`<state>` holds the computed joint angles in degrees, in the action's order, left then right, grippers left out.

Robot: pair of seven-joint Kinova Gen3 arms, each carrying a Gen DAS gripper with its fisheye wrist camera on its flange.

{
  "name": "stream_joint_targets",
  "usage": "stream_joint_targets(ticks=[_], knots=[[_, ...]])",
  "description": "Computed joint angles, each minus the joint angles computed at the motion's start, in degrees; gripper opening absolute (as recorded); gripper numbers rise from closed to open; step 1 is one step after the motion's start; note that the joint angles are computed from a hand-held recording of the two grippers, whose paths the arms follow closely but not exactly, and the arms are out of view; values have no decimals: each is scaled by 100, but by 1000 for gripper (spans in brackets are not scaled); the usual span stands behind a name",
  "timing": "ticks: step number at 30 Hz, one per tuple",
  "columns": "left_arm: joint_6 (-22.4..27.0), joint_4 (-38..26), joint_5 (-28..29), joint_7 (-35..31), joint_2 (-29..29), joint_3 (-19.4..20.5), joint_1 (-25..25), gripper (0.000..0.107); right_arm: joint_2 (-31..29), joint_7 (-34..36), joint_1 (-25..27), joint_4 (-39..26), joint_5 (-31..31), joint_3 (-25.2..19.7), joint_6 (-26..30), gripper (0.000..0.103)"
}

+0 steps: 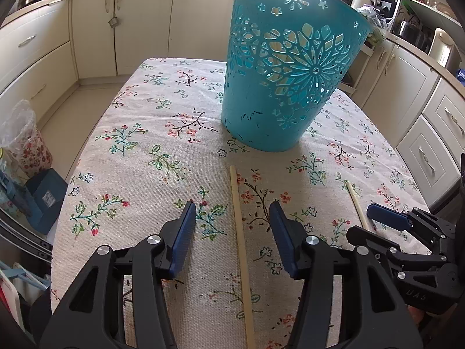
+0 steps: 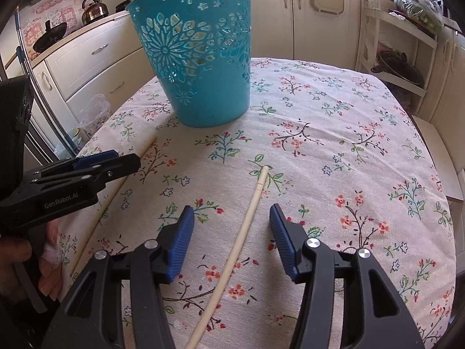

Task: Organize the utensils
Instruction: 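Reposition the open left tool over the stick beside the basket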

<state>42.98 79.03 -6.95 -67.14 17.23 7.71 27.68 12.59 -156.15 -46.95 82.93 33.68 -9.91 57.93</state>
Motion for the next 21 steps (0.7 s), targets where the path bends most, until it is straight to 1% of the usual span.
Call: stream_joint_targets(ticks=[3, 7, 13, 18, 21], knots=[[-11, 14, 9, 14, -8, -4, -9, 50, 7, -92, -40, -18, 60, 13, 75, 53], [-70, 87, 46, -7, -56, 4, -44, 51, -70, -390, -51, 83, 127, 22, 76, 53], [-174, 157, 14, -54, -105, 21, -39, 52, -108, -491, -28, 141, 183, -49, 68, 53], [-206, 170, 93, -122, -109, 48, -84, 52, -47, -336, -19, 45, 167, -68, 166, 45], [-201, 167, 161, -195, -103, 70, -119, 53, 48, -257, -32, -128, 118, -35, 345, 37]])
